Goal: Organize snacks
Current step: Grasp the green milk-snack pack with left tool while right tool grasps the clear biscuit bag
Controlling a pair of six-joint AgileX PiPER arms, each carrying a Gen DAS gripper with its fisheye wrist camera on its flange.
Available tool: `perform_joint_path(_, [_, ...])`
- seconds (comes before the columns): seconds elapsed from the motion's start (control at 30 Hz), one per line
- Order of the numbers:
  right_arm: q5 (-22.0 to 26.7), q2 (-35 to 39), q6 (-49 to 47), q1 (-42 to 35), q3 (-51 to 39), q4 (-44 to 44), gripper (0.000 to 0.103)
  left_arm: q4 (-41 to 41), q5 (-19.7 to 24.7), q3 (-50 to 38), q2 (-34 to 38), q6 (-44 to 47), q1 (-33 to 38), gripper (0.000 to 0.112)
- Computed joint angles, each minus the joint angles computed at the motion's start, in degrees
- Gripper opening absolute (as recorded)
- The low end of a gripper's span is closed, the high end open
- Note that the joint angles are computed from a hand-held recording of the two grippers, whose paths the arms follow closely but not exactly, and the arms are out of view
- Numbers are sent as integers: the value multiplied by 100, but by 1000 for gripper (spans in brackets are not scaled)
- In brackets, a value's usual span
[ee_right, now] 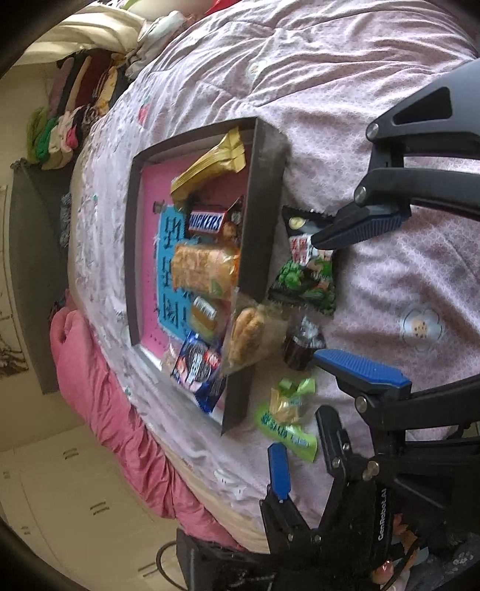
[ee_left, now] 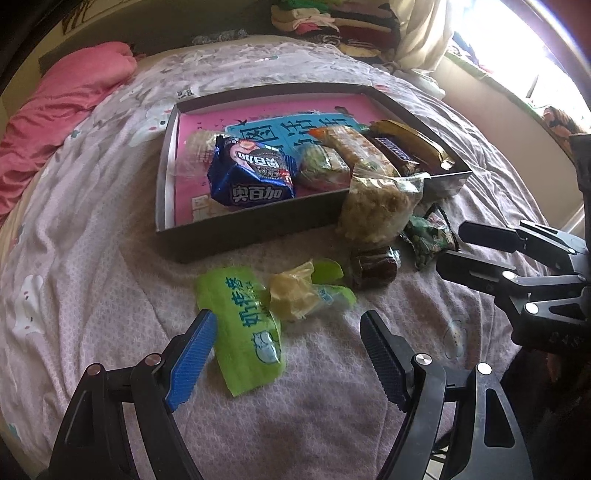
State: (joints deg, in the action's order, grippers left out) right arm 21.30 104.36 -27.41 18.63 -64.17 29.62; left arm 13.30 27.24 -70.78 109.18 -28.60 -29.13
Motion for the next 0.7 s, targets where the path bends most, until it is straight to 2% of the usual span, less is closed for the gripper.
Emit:
perform_joint_path(0.37, [107,200,257,-292,-103,66,56,-212,13,-304,310,355,183,81])
perform_joint_path(0.5, [29,86,-419,-304,-37,699,56,-267,-33,-326,362,419,221,81])
perform_joint_path(0.7, [206,215,-538,-166,-289,957,56,-421,-139,-391,469,677,295,81])
